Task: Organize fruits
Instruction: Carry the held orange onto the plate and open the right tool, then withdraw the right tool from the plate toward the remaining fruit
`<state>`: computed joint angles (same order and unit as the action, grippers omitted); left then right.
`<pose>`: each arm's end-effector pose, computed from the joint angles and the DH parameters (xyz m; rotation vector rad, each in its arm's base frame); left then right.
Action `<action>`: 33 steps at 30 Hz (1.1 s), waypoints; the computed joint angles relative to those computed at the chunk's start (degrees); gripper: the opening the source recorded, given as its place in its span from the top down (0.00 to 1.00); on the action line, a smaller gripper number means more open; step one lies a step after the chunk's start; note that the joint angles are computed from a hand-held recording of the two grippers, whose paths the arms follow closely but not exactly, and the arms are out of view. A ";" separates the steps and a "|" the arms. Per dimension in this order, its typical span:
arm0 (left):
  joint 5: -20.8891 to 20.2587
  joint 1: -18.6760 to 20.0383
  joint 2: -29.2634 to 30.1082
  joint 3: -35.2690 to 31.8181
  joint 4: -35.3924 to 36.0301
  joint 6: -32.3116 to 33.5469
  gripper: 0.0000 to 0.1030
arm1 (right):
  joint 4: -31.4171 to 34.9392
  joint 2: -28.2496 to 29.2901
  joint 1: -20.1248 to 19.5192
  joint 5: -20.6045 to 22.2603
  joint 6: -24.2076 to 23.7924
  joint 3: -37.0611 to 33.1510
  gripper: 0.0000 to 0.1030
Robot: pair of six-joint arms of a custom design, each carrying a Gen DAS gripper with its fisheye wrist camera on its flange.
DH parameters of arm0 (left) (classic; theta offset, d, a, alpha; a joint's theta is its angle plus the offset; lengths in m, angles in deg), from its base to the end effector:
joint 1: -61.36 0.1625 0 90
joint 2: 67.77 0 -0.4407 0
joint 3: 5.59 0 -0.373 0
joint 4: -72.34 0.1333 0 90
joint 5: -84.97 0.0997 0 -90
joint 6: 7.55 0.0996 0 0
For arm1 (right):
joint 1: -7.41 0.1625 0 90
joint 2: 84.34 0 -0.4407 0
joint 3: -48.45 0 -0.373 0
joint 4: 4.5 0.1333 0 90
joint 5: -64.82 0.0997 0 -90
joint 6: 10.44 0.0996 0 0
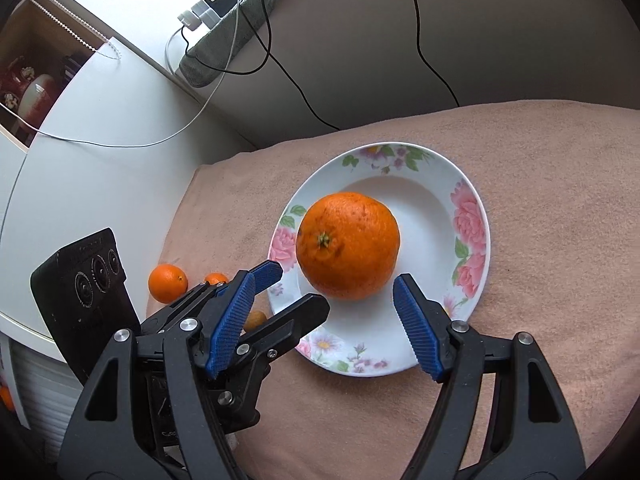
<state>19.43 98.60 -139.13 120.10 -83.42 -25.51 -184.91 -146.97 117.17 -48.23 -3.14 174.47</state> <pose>-0.2718 -0.4258 0.2080 0.7929 2.7369 -0.5899 0.2578 -0.4388 0.1840 0.1651 -2.7582 0.7763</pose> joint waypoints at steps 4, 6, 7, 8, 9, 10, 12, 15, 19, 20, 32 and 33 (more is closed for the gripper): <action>-0.26 0.47 -0.09 -0.14 -0.25 0.33 0.38 | -1.66 -0.50 0.47 -0.89 -0.76 0.21 0.27; 0.26 0.34 -0.39 0.10 -0.27 0.71 0.38 | -2.75 -0.48 0.84 -1.89 -1.40 0.48 0.25; 0.32 0.36 -0.61 0.23 -0.21 0.79 0.38 | -3.28 -0.42 0.98 -2.45 -1.75 0.54 0.25; 0.27 0.42 -0.86 0.34 -0.06 0.79 0.38 | -3.93 -0.30 1.07 -2.92 -2.00 0.67 0.23; 0.24 0.35 -1.04 0.48 0.03 0.64 0.38 | -4.37 -0.28 1.17 -3.23 -2.09 0.77 0.22; 0.24 0.29 -1.17 0.58 0.08 0.55 0.38 | -4.84 -0.27 1.23 -3.36 -2.20 0.95 0.22; 0.39 0.15 -1.53 0.74 0.23 0.64 0.37 | -5.41 -0.19 1.54 -3.73 -2.43 1.18 0.22; 1.21 -0.48 -2.42 1.38 0.36 0.74 0.36 | -6.41 0.43 2.67 -5.87 -3.51 1.27 0.22; 2.07 -1.36 -3.64 1.93 0.79 0.59 0.35 | -7.34 1.29 4.43 -8.18 -4.63 1.50 0.21; 2.39 -1.59 -4.01 2.16 0.80 0.59 0.34 | -7.73 1.53 4.93 -8.79 -4.95 1.56 0.19; 4.61 -3.57 -9.09 4.84 1.59 -0.39 0.31 | -14.92 4.98 9.46 -14.89 -7.97 2.83 0.18; 4.85 -3.65 -9.50 5.05 1.64 -0.39 0.30 | -15.62 5.33 9.69 -15.17 -8.05 2.97 0.18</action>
